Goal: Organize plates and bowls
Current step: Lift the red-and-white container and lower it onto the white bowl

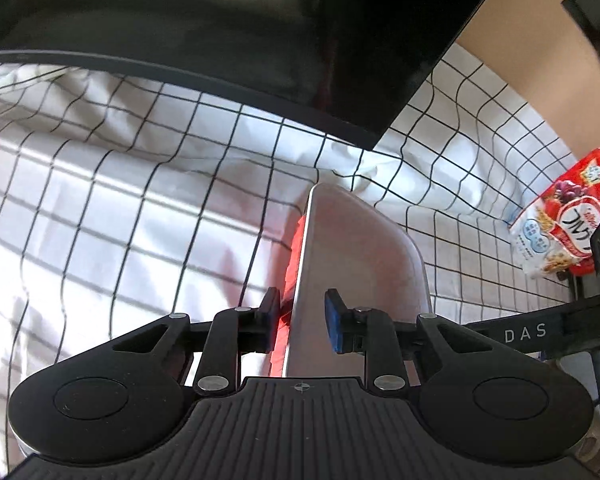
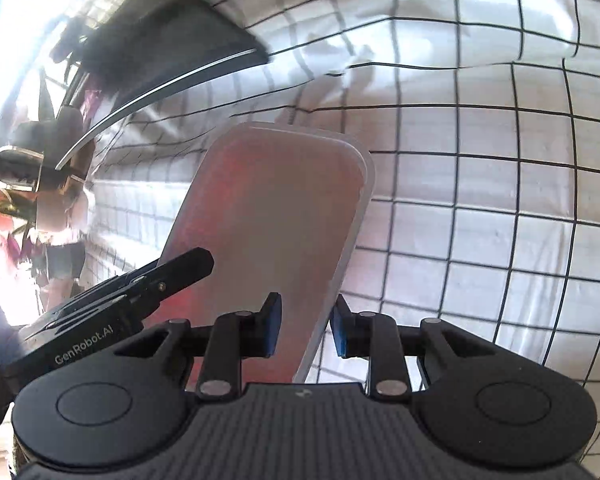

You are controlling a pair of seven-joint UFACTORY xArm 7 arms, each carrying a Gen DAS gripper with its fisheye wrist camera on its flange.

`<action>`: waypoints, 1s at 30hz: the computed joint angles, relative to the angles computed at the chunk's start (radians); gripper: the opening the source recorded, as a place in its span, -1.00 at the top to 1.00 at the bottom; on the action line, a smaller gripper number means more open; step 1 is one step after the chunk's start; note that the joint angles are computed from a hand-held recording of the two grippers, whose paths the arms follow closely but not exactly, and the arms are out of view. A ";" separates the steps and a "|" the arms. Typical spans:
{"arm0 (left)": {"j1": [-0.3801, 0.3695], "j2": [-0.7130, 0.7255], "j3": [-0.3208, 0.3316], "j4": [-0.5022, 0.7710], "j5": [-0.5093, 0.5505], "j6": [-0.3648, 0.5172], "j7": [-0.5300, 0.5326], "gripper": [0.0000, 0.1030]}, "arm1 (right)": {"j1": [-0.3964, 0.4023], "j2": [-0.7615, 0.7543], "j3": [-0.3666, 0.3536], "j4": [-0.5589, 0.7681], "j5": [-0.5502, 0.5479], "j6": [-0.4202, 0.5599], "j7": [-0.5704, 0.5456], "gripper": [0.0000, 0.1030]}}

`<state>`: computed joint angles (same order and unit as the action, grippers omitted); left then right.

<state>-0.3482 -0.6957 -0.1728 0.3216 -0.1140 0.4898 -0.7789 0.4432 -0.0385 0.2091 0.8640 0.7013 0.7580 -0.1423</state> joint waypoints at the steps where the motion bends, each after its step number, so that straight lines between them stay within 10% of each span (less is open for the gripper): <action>1: -0.008 -0.033 0.002 -0.012 -0.007 0.014 -0.005 0.51 | 0.001 -0.019 0.001 -0.010 -0.001 0.001 0.004 0.50; 20: -0.120 -0.651 -0.045 -0.122 -0.058 0.339 -0.156 0.45 | 0.128 -0.380 -0.006 -0.175 -0.060 -0.004 0.132 0.47; 30: -0.296 -0.515 -0.096 -0.074 -0.124 0.113 -0.070 0.43 | 0.095 -0.961 -0.014 -0.474 -0.236 0.062 0.387 0.47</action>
